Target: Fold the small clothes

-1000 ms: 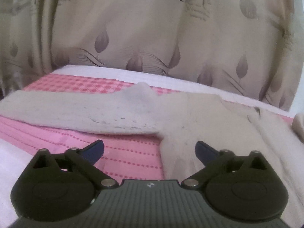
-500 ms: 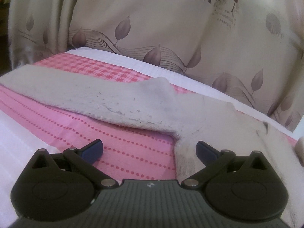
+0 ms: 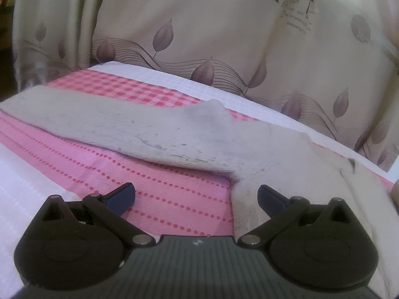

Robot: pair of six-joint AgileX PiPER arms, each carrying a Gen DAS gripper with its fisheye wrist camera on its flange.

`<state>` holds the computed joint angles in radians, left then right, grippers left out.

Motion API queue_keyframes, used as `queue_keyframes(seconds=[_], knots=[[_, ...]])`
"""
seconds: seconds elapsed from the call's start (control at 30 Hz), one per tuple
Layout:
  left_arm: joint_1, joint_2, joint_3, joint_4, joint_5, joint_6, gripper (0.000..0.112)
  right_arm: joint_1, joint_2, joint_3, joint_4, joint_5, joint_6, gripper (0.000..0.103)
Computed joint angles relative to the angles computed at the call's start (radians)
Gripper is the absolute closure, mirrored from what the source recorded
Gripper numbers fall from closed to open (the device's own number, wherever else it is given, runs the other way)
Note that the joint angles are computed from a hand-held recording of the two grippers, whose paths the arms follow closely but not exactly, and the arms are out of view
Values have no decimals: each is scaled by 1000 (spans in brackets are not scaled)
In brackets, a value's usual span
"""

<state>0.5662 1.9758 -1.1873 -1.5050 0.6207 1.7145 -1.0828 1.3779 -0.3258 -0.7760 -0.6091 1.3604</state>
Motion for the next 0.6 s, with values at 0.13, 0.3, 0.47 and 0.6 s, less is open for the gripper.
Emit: queue_keyframes(seconds=[0.13, 0.3, 0.47, 0.6], knots=[[-6, -3, -2, 15, -16, 4, 9, -143, 135, 15, -292, -320, 192, 78], [-20, -11, 7, 9, -51, 17, 9, 170, 247, -41, -34, -254, 103, 35], [-21, -11, 7, 10, -54, 19, 9, 376, 359, -130, 305, -196, 6, 39], [-25, -13, 9, 12, -64, 22, 9, 469, 396, -216, 460, -35, -40, 94]])
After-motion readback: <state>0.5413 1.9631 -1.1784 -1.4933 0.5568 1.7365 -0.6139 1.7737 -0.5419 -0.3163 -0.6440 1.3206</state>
